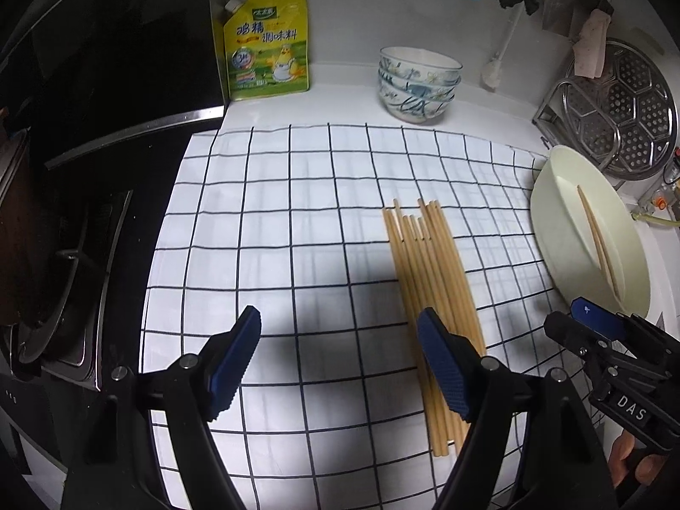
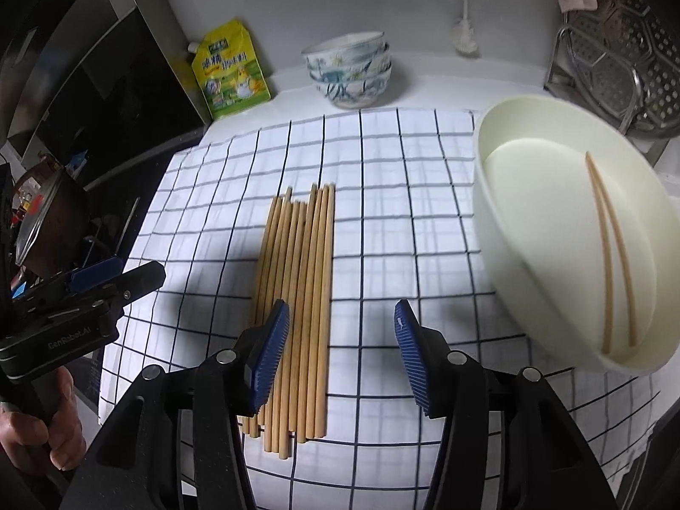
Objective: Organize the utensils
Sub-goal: 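Move both open tools back to the chopstick bundle on the cloth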
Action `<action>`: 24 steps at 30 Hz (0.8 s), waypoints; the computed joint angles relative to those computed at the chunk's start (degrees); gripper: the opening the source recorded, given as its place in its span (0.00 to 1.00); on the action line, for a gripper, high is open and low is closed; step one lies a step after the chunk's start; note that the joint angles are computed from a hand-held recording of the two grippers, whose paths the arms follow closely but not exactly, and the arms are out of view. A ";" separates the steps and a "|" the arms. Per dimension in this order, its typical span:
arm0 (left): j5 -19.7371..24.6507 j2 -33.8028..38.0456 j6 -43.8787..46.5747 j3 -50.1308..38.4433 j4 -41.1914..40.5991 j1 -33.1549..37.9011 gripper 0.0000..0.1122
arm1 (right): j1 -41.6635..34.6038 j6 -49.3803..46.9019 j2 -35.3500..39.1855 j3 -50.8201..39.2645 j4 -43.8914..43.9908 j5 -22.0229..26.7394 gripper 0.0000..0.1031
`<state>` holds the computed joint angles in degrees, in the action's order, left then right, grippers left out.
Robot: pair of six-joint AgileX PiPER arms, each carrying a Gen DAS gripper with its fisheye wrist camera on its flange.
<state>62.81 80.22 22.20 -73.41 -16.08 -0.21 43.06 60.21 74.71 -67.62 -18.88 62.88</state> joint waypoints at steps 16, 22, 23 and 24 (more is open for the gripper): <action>-4.85 0.73 -0.12 7.81 1.19 -1.85 0.71 | -1.76 -1.05 2.24 7.53 3.81 -6.23 0.49; -6.69 0.40 -0.64 10.16 1.92 -3.25 0.71 | -2.01 -1.93 3.37 8.79 4.42 -7.88 0.49; -6.90 0.44 -0.75 10.34 2.00 -3.41 0.71 | -2.00 -2.07 3.71 8.75 4.44 -7.98 0.49; -7.07 0.44 -0.90 10.52 2.05 -3.55 0.71 | -2.03 -2.21 4.08 8.66 4.47 -7.98 0.49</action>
<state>55.74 80.66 21.30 -62.89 -14.03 -3.76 41.04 58.00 78.79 -58.96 -14.41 54.90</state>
